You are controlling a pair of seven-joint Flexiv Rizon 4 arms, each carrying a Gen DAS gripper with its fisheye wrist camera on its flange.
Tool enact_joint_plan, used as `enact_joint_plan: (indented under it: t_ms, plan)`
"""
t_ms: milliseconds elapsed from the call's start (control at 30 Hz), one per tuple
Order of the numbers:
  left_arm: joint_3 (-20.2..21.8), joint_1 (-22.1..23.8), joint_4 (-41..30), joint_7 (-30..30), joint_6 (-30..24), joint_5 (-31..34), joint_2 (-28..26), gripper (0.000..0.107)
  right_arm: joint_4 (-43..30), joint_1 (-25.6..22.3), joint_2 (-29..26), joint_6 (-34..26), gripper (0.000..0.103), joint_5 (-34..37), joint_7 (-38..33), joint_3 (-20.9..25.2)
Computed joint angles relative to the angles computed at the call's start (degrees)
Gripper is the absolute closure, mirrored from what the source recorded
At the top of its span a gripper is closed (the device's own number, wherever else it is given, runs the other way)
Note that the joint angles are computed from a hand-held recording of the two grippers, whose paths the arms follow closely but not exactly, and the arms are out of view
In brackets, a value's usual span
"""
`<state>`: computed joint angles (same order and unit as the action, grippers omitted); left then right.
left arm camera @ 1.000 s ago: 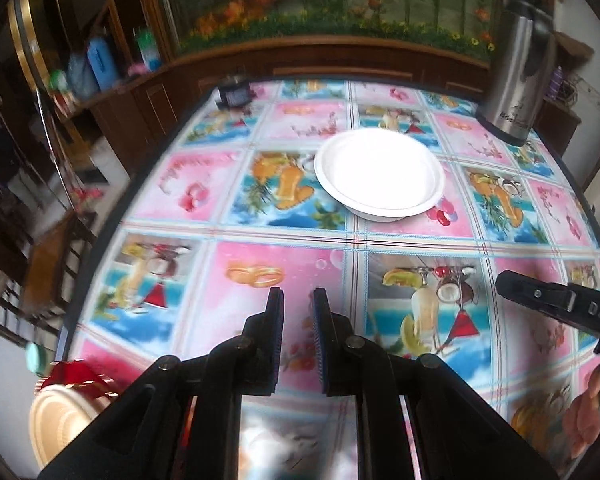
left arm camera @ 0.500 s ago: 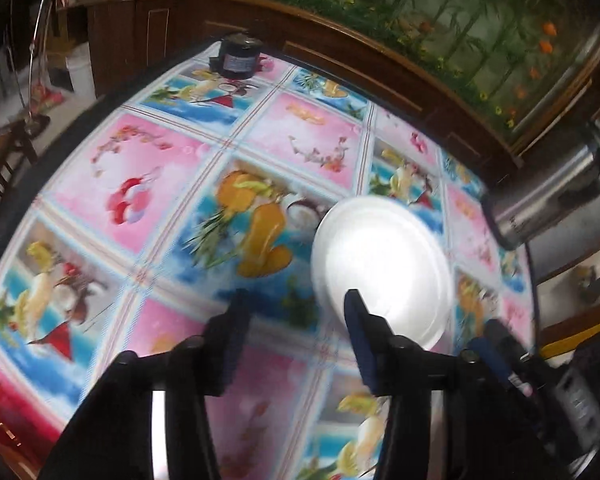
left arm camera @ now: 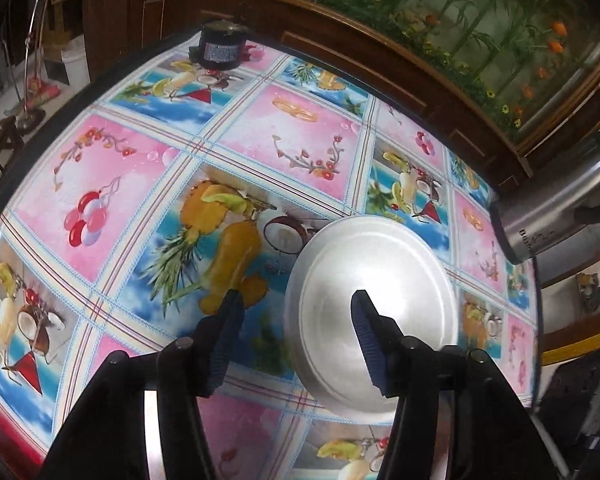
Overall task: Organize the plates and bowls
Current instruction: 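Move both tools to the white bowl and close on its rim, then lift the white bowl by its rim with both tools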
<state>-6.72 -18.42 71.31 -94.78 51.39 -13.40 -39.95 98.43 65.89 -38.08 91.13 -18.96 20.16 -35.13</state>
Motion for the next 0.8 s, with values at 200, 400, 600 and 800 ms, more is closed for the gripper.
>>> enact_joint_plan:
  t_ms: [200, 400, 600, 800]
  plan:
    - [3.5, -2.6, -1.5, -2.7, 1.6, 5.5, -0.6, 0.053, -0.9, -2.0, -0.2, 0.0, 0.054, -0.1, -0.8, 2.5]
    - [4.5, -3.6, -3.0, -3.8, 1.3, 8.9, -1.4, 0.067, -2.5, -4.2, -0.8, -1.4, 0.054, -0.7, -0.6, 5.3]
    - [5.0, -4.1, -3.2, -3.7, 1.7, 11.2, -1.6, 0.088, -4.7, -7.5, -1.2, -3.7, 0.064, -3.6, -0.5, 9.0]
    - [5.2, -4.7, -2.4, -2.3, 4.6, 13.0, -1.1, 0.094, -5.7, -10.2, -1.2, -5.0, 0.079, -6.5, 0.4, 12.2]
